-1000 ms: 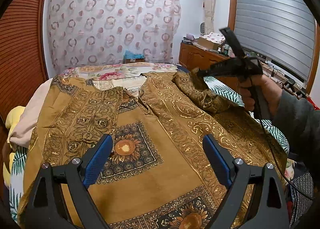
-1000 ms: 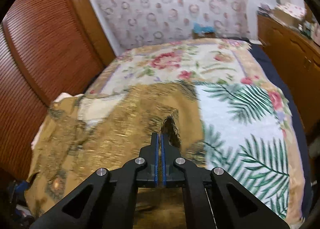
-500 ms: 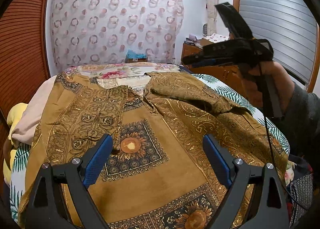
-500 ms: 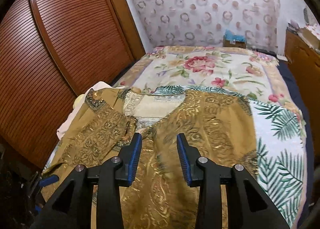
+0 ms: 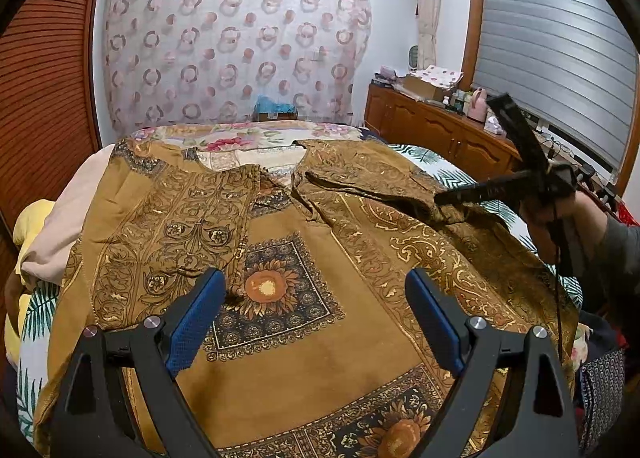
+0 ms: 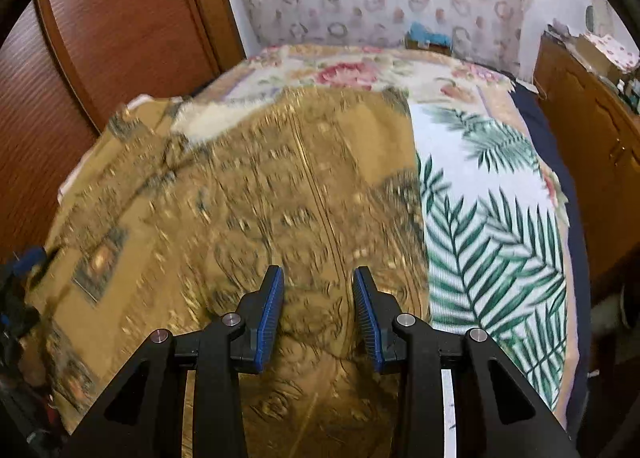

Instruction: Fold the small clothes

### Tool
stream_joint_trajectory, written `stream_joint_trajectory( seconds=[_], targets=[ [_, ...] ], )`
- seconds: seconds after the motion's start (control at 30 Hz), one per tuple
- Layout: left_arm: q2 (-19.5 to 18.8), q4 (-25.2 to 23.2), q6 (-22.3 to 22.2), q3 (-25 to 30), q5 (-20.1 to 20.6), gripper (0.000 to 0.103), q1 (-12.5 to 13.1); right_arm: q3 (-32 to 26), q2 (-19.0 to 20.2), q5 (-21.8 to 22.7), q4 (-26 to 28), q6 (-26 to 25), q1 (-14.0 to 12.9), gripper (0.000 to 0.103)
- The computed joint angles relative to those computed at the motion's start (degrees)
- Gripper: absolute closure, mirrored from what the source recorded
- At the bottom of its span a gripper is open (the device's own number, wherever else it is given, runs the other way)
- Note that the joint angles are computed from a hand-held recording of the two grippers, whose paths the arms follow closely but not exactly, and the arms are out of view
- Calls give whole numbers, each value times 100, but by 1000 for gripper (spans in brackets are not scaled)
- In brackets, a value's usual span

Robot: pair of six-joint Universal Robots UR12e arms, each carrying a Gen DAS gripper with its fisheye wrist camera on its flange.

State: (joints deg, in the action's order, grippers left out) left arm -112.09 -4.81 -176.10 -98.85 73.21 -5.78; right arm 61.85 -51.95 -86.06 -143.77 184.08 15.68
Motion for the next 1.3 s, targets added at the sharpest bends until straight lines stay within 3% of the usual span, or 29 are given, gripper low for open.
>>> stream_joint_trajectory(
  seconds=[0.07, 0.13, 0.37, 0.43, 0.5, 0.63, 0.8, 0.93, 1.3],
  targets=[
    [-12, -32, 10, 39, 22, 11, 18, -60, 64, -77, 122, -67, 16, 65],
    [-14, -53, 33, 86, 82, 11, 44, -140, 111, -145, 113, -97, 53, 54],
    [-171, -322, 140, 470, 414, 11, 188, -306, 225, -609, -68, -533, 212, 44],
    [-245, -431, 177, 631, 538, 11, 232, -354, 253, -577, -165, -680, 200, 29],
    [-352, -599, 169, 845, 562, 11, 310, -438, 306, -673, -227, -758, 201, 24],
    [-574, -848, 283, 1203, 887, 12, 383, -842, 536, -911, -72, -785, 164, 24],
    [-830, -1500, 306, 1701, 789, 32, 523, -1464, 872, -959, 266, -730, 123, 24],
    [-1026, -1874, 272, 2061, 867, 43, 579, -1986, 1156, -816, 548, -596, 70, 24],
    [-1431, -3036, 287, 2817, 922, 44, 657, -3099, 1747, -434, 1438, -304, -67, 24]
  ],
)
